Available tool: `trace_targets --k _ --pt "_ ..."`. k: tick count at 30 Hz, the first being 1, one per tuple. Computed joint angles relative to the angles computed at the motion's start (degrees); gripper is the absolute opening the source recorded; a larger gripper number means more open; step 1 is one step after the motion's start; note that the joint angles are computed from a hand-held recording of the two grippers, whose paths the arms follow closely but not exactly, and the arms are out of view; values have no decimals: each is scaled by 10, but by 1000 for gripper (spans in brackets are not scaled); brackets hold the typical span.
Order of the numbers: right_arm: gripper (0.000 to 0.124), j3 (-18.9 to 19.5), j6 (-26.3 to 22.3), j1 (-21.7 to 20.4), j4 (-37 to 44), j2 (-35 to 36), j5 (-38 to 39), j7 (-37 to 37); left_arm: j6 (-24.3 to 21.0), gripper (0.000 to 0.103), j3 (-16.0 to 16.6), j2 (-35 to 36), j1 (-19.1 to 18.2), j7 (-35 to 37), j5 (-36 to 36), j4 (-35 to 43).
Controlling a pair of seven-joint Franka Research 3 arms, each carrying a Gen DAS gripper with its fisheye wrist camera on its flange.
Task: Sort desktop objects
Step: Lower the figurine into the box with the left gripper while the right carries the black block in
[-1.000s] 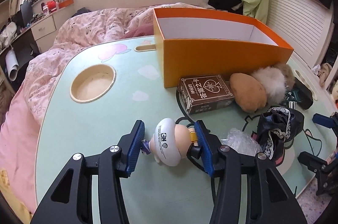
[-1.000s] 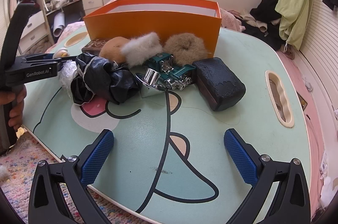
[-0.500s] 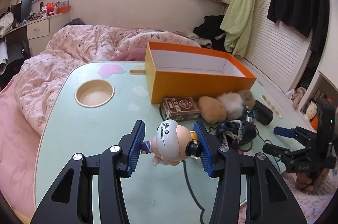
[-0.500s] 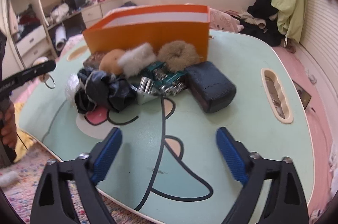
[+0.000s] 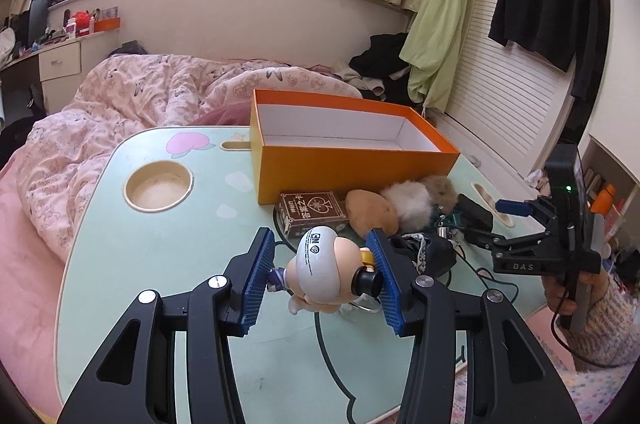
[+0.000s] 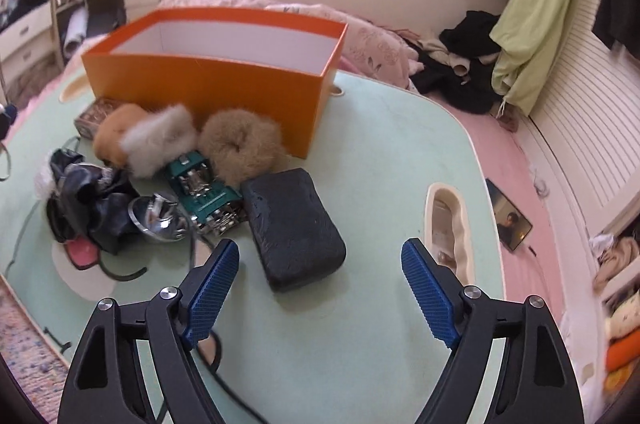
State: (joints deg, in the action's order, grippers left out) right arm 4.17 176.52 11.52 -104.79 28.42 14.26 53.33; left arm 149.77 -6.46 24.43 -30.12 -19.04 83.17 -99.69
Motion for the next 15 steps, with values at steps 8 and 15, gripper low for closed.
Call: trace_targets --k 8,15 --pt "38 109 -29 -95 -14 -13 102 -99 -2 49 1 4 -3 2 -3 4" --pt "38 327 17 -288 -94 -57 309 -313 -3 49 0 5 -5 5 -8 10"
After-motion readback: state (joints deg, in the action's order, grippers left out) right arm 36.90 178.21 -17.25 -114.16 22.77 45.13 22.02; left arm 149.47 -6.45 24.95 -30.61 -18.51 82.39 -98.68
